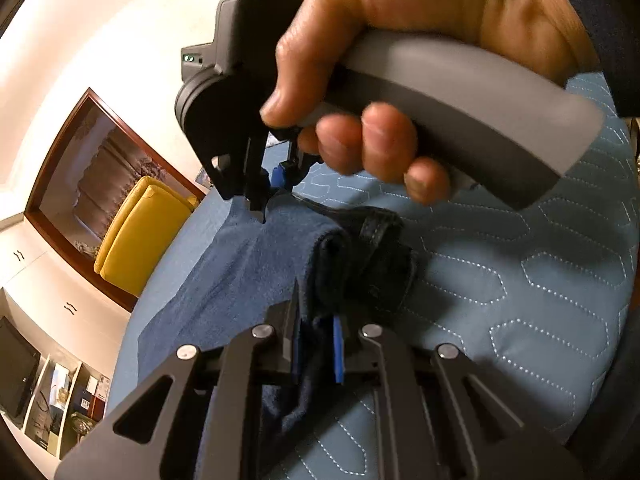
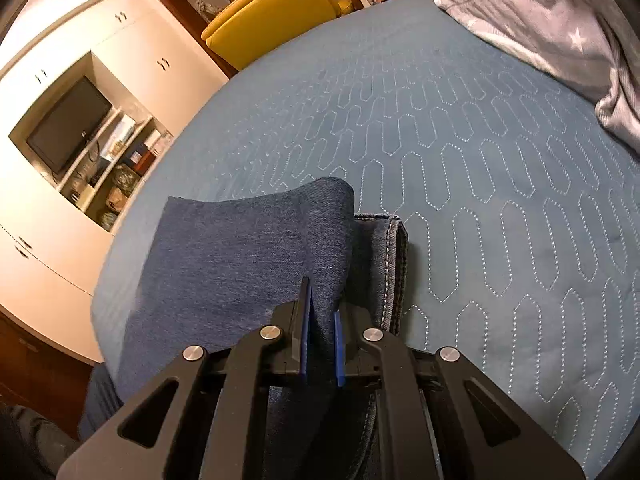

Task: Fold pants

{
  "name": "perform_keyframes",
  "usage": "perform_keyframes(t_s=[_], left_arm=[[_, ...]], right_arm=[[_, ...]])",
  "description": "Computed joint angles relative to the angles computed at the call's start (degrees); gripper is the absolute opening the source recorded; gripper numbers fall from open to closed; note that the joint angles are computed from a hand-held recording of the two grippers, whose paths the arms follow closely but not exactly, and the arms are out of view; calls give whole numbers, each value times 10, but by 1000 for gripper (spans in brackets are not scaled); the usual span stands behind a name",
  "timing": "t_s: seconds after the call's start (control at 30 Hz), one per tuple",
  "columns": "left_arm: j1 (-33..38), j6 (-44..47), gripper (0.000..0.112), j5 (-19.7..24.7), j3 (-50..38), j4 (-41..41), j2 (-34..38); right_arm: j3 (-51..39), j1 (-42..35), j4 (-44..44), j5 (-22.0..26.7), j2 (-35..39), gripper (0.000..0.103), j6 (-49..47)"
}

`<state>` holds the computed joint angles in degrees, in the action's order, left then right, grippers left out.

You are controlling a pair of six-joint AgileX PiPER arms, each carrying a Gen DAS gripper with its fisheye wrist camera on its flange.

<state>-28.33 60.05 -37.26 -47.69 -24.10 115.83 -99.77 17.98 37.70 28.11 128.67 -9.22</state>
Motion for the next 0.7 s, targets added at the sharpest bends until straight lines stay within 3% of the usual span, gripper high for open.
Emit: perform_keyframes(t_s=[0.33,0.53,0.7], left_arm=[[-21,-2,12,-40,18,-9,12],[-23,0,12,-51,23,-12,11],[-74,15,12,-76,52,-69,-1]], right_arm=[[-19,47,-319,-5,2,11,237],[-17,53,-359,-8,5,11,263],[-16,51,-354,-9,5,11,261]])
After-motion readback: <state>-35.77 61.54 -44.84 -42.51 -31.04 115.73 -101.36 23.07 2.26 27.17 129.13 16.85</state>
